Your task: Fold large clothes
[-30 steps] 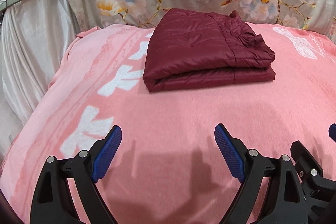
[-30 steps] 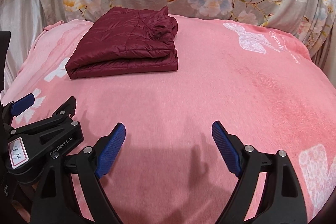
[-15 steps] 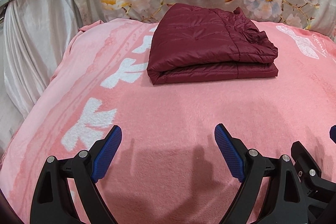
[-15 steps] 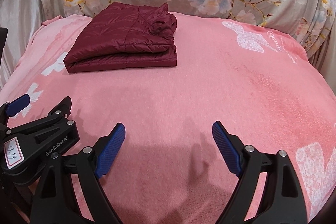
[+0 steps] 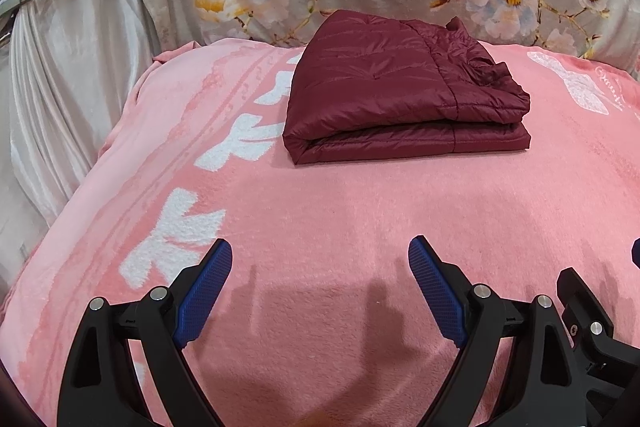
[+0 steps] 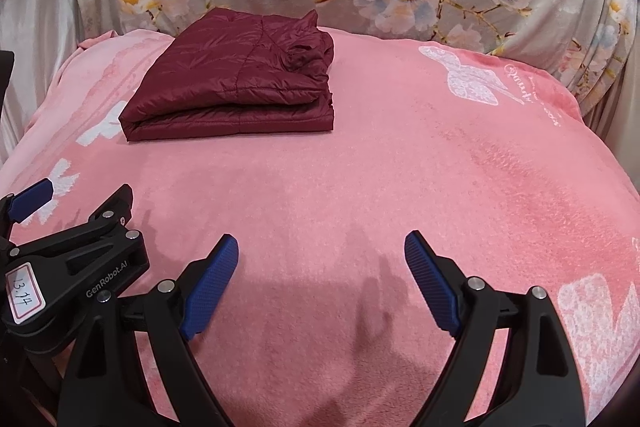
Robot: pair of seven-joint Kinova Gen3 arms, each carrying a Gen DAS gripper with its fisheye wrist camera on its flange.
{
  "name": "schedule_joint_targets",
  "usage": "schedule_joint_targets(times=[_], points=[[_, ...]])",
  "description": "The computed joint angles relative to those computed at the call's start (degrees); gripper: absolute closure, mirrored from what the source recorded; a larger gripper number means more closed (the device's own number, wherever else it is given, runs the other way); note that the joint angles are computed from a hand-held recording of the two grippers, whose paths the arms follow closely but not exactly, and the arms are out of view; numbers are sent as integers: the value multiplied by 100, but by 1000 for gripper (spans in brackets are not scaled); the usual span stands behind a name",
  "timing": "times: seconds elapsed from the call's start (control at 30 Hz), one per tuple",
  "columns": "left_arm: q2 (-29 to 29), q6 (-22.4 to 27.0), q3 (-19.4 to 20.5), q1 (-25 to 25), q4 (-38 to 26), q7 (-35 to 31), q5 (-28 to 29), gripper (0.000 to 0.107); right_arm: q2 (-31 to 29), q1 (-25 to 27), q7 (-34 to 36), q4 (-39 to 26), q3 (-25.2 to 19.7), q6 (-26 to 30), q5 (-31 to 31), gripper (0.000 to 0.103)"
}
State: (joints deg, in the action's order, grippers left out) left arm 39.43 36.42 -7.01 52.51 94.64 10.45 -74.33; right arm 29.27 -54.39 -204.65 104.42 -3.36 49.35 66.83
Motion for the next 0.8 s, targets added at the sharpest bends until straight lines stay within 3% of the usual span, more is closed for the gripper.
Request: schedule_joint_targets(times=[0.27, 0.8], points=[[4, 80, 35, 25, -18, 19, -9, 21, 49, -54, -28, -101, -6, 218, -63, 16], [-2, 204, 106, 38, 11, 200, -157, 23, 52, -60, -65, -93, 1, 199, -50, 16]])
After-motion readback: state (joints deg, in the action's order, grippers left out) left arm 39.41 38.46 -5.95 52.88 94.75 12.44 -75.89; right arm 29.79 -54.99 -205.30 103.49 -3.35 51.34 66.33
